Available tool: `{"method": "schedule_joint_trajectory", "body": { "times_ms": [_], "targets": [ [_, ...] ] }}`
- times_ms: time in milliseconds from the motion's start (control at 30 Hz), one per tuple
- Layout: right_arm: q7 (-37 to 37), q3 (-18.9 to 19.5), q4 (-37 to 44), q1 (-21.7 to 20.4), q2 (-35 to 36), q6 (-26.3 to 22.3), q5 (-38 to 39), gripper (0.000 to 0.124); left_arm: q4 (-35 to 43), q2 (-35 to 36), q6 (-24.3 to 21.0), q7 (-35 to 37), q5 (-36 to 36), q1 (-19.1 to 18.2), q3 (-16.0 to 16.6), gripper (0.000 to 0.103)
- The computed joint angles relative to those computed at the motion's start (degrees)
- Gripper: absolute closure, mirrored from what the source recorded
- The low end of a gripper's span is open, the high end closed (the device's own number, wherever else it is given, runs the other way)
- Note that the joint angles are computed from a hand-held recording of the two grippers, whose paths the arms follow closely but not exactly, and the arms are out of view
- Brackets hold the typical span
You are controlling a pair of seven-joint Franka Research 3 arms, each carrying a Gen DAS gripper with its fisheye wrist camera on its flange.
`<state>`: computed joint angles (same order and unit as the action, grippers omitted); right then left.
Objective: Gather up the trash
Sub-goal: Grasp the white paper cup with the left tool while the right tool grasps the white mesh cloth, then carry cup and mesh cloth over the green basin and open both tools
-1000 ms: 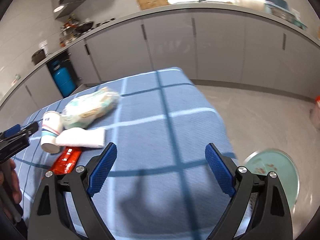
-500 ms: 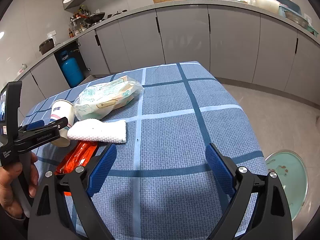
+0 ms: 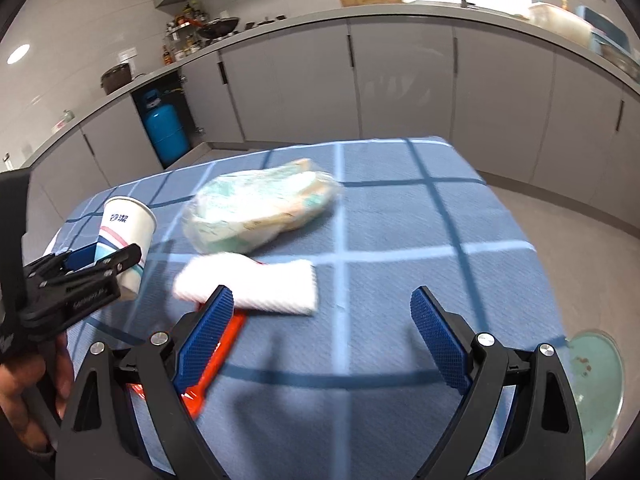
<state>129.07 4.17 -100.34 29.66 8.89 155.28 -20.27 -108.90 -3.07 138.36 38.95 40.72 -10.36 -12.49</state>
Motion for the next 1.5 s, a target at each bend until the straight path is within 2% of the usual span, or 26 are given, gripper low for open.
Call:
{"method": "schedule_joint_trajectory", "body": {
  "times_ms": [100, 333, 400, 567, 667, 833, 1100, 1500],
  "targets": [
    [-2.5, 0.54, 3.57, 0.23, 3.06, -0.63, 2.44, 0.034, -1.33, -1.69, -0.23, -1.1, 1.67, 0.47, 0.08, 0.043],
    [-11.0, 1.55, 11.56, 0.62, 10.13, -4.76, 12.26, 0.036, -3.48, -3.29, 0.72, -0.47, -0.12, 1.85, 0.45, 0.043],
    [-12.95, 1.51, 12.1, 0.78, 10.77, -5.58, 14.76, 0.048, -3.87, -3.52, 1.26, -0.03, -0.56, 2.09, 0.49, 0.043],
    [-17.88, 1.73, 10.39, 0.66, 9.57, -4.21, 19.11, 0.08, -4.24, -3.8, 2.23, 0.33, -1.19, 2.45, 0.35, 0.043],
    [-17.27, 0.6, 9.07, 1.81, 8.34, -3.35, 17.78, 0.084, -4.4, -4.18, 2.42, 0.45, -1.19, 2.52, 0.18, 0.043],
    [-15.87, 0.2, 5.7, 2.19, 5.41, 0.23, 16.55, 0.083, -4.35, -4.97, 2.19, 0.36, -0.58, 2.43, -0.39, 0.043],
    [-12.08, -0.33, 1.36, 1.85, 0.79, 2.6, 11.58, 0.083, -3.44, -5.81, 2.32, 0.72, 0.4, 1.54, -1.52, 0.043],
    [-2.02, 1.1, -6.92, -2.23, -6.48, 3.42, 0.87, 0.083, 1.88, -2.03, 0.28, 1.89, 2.65, -1.94, -3.22, 0.043]
  ]
}}
